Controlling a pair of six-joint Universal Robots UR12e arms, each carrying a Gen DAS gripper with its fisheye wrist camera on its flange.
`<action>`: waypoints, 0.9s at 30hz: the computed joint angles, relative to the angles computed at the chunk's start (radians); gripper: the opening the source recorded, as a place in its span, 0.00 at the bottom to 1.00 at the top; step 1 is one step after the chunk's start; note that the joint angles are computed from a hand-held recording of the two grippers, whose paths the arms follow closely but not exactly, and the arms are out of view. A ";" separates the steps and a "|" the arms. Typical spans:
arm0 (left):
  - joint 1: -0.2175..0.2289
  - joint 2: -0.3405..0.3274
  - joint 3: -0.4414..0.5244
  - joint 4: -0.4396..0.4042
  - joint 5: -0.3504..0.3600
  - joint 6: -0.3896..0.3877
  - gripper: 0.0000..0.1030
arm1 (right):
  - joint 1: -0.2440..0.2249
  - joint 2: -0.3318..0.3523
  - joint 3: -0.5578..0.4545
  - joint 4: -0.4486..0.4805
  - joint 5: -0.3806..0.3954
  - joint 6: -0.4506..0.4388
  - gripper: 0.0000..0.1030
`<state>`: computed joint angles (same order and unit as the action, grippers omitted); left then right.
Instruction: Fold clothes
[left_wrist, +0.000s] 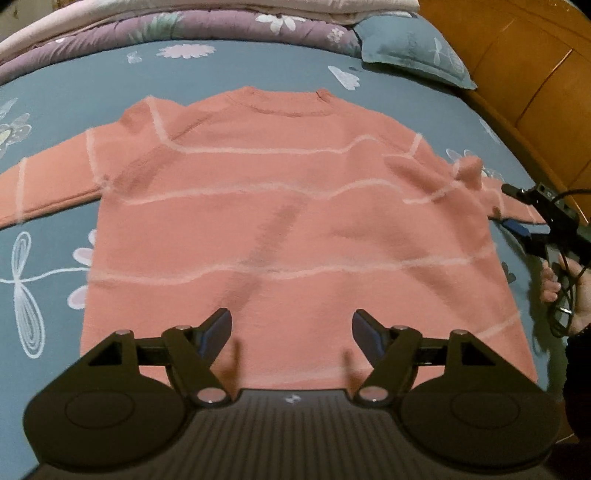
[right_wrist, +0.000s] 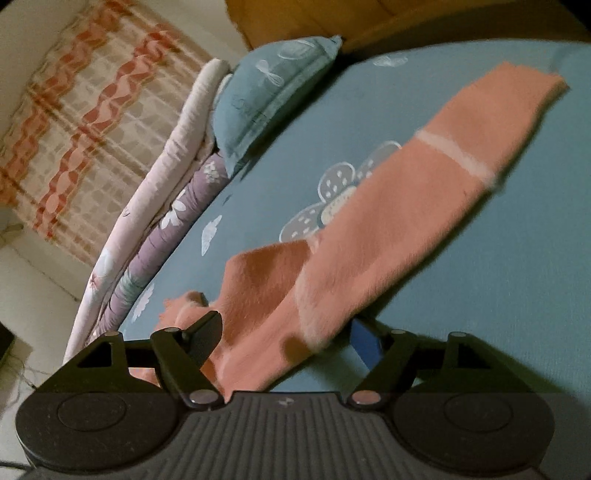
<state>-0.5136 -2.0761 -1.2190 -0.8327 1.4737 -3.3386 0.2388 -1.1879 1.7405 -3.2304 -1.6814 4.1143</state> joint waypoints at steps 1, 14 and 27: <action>-0.002 -0.003 0.006 -0.007 -0.001 0.001 0.70 | -0.004 0.004 -0.003 -0.007 0.003 -0.008 0.79; -0.015 -0.009 0.028 -0.058 0.009 0.019 0.70 | -0.078 0.028 -0.003 -0.087 -0.082 0.024 0.83; -0.014 -0.002 0.011 -0.055 0.002 0.005 0.70 | -0.080 0.029 -0.011 -0.025 -0.120 -0.043 0.55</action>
<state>-0.5272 -2.0778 -1.2076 -0.8877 1.4759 -3.3334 0.1590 -1.1592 1.7299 -3.2552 -1.8015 4.0715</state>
